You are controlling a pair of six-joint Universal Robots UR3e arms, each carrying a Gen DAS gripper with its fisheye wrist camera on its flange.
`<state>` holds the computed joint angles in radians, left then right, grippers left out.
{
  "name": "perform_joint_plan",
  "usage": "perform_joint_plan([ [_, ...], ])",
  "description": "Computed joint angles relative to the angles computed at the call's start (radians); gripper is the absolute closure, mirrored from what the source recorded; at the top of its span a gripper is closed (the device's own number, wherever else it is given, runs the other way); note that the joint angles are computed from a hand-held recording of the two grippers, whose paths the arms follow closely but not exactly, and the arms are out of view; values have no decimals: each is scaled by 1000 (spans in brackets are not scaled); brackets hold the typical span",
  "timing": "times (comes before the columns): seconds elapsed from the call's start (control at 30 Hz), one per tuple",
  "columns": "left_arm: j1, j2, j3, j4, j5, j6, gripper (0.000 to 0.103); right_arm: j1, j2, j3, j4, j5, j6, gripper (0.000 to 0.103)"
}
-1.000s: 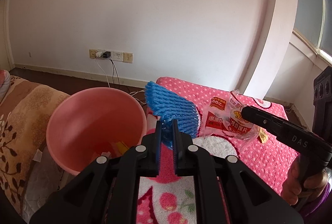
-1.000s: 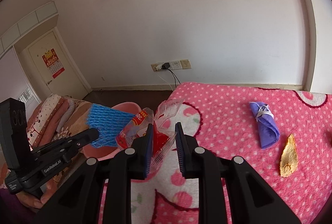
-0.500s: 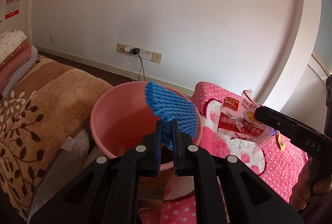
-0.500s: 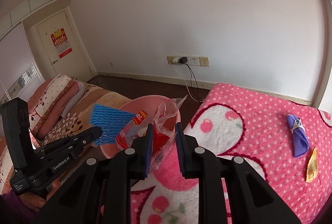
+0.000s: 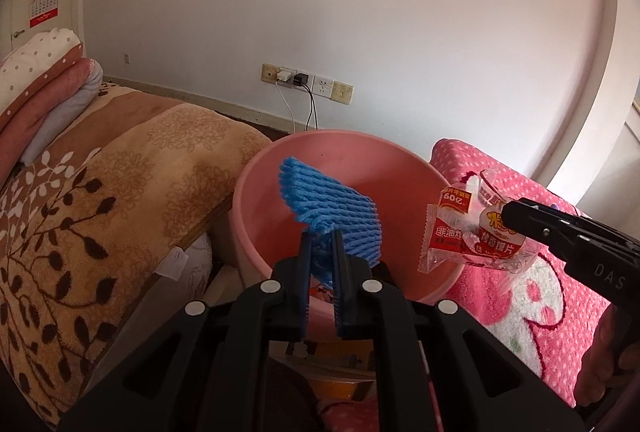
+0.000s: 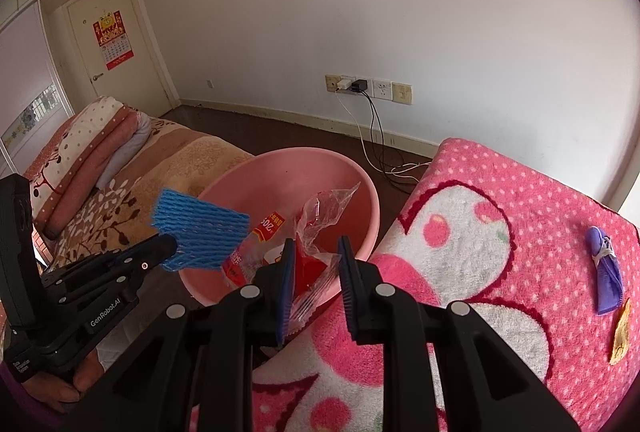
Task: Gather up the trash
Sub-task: 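Open both tools to drop sleeve and snack bag into the bucket, then move both open tools back toward the bed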
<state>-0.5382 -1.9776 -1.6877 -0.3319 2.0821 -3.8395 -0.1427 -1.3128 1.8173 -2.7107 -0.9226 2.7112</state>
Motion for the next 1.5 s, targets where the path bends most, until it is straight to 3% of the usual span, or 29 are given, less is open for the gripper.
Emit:
perform_joint_plan([
  [0.17, 19, -12, -11, 19, -19, 14, 94, 28, 49, -41, -5, -28, 14, 83],
  [0.27, 31, -12, -28, 34, -30, 27, 86, 44, 73, -58, -11, -40, 20, 83],
  [0.33, 33, -10, -32, 40, -36, 26, 72, 54, 87, -68, -13, -46, 21, 80],
  [0.43, 41, -7, -43, 58, -44, 24, 66, 65, 104, -80, -16, -51, 23, 76],
  [0.63, 56, 6, -61, 73, -52, 5, 66, 58, 117, -93, -4, -29, 31, 69],
  [1.03, 38, -9, -33, 85, -67, -7, 66, -44, 4, 43, 26, 28, -14, 69],
  [1.5, -71, -188, 304, -24, -99, 105, 66, -434, -198, 281, 48, 62, -118, 69],
])
